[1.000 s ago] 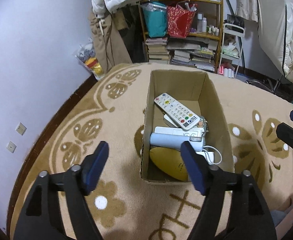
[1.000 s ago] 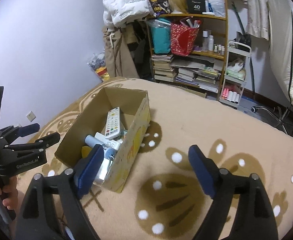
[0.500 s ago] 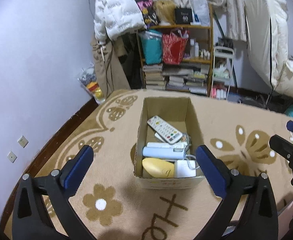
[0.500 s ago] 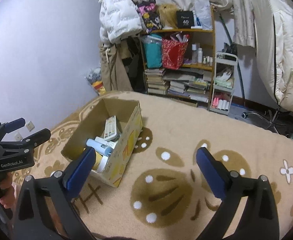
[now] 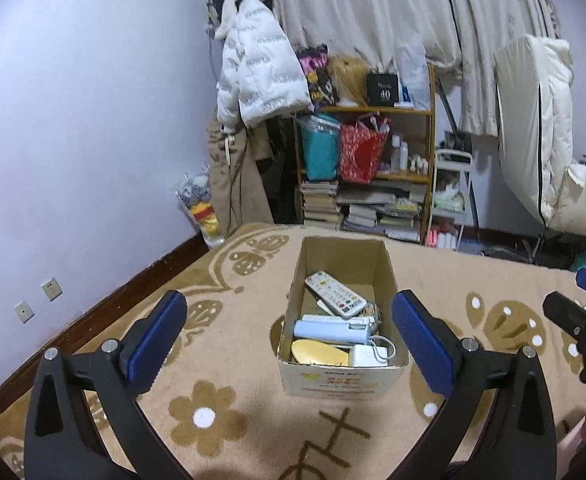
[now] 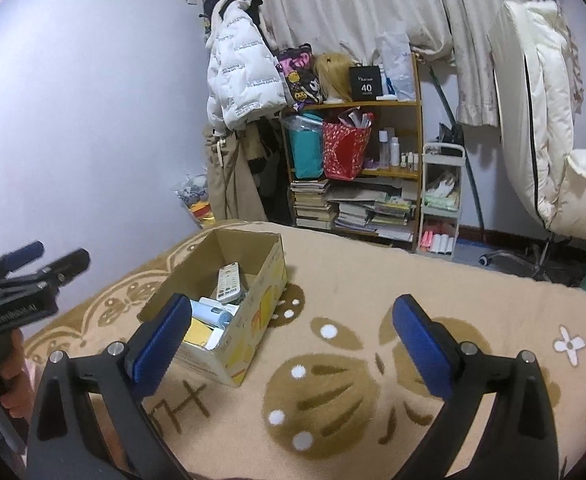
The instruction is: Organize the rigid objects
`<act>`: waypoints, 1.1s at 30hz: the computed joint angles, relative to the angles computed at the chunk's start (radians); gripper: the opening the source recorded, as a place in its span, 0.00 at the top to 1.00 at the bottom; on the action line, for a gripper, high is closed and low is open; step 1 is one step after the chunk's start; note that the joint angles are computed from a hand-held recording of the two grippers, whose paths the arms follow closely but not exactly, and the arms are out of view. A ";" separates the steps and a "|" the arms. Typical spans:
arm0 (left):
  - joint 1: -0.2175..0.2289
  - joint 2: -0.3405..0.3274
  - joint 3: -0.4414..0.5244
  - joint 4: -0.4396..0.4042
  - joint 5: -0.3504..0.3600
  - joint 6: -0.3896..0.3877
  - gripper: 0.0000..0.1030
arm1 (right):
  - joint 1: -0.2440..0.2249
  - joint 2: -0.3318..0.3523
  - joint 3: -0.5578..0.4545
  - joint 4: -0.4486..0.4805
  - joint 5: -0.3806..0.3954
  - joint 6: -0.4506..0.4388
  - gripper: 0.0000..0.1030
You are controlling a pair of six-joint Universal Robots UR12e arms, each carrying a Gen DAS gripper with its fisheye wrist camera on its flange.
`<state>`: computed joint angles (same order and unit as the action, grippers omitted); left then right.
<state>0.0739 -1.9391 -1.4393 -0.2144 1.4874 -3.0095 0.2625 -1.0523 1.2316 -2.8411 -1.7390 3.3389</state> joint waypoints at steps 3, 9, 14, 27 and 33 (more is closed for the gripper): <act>0.001 0.005 -0.015 0.041 -0.003 0.007 0.01 | 0.006 0.001 0.005 -0.027 -0.026 -0.023 0.00; 0.004 0.002 -0.020 0.029 -0.027 0.003 0.01 | 0.008 -0.005 0.029 -0.067 -0.038 -0.030 0.00; 0.001 -0.002 -0.022 0.038 -0.024 0.007 0.01 | 0.004 -0.015 0.056 -0.087 -0.044 -0.018 0.00; -0.004 -0.009 -0.012 -0.005 -0.025 0.020 0.01 | -0.005 -0.029 0.079 -0.091 -0.042 0.015 0.00; -0.004 -0.010 -0.011 -0.006 -0.025 0.021 0.01 | -0.008 -0.031 0.083 -0.080 -0.030 0.019 0.00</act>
<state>0.0696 -1.9494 -1.4503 -0.2201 1.4622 -2.9887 0.2548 -1.0834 1.3149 -2.9208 -1.7686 3.3579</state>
